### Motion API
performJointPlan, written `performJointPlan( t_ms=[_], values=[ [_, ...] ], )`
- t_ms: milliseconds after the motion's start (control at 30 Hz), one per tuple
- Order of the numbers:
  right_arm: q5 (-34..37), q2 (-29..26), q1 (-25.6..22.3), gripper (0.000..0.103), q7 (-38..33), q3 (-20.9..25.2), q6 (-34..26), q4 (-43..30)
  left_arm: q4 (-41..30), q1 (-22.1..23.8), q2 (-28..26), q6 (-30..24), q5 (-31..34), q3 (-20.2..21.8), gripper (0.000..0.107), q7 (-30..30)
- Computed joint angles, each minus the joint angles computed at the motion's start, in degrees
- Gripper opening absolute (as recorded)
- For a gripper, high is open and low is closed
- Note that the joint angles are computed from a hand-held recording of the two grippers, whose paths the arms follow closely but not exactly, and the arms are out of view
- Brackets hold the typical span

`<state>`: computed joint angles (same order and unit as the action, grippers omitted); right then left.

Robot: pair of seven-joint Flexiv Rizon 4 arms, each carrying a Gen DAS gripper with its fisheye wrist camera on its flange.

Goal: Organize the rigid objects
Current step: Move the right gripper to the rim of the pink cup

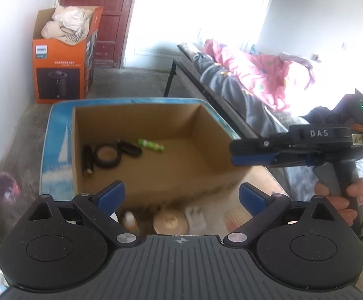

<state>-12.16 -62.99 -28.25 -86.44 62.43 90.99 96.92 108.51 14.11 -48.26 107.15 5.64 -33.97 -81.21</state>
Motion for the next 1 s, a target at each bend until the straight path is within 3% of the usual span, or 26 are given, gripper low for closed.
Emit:
performJointPlan(
  t_ms=[67,133,267,400,500,667,800,1000],
  values=[
    [1.2,2.0,0.2,0.062,1.1,-2.2,5.5,3.6,2.1,0.0,-0.5,2.3,0.2,0.1,0.101,-1.3],
    [1.5,3.0,0.9,0.062,2.9,-4.2,8.7,5.9,3.2,-2.4,-0.2,3.5,-0.7,3.1,0.101,-3.2],
    [0.2,4.5,4.5,0.062,5.9,-8.8,9.8,7.8,4.2,-11.4,1.5,3.5,-4.0,13.6,0.101,-4.6],
    [-1.9,6.8,10.2,0.062,8.6,-14.9,9.1,8.4,3.5,-23.5,1.6,2.8,-9.8,25.9,0.1,-3.6],
    [-5.0,6.2,11.5,0.062,9.5,-15.6,7.9,8.5,3.4,-29.4,0.5,4.1,-13.7,31.8,0.1,-2.6],
    [-8.0,4.6,14.5,0.061,11.6,-17.1,5.4,6.8,2.9,-33.7,-0.8,4.6,-18.8,36.0,0.097,-0.9],
    [-8.5,3.5,16.4,0.06,11.3,-17.6,3.7,5.3,2.3,-32.4,-1.7,3.5,-19.7,34.7,0.09,0.2],
    [-5.8,3.7,20.2,0.047,10.5,-20.2,1.4,3.3,1.6,-30.9,-2.4,1.4,-20.0,33.3,0.075,0.4]
  ],
)
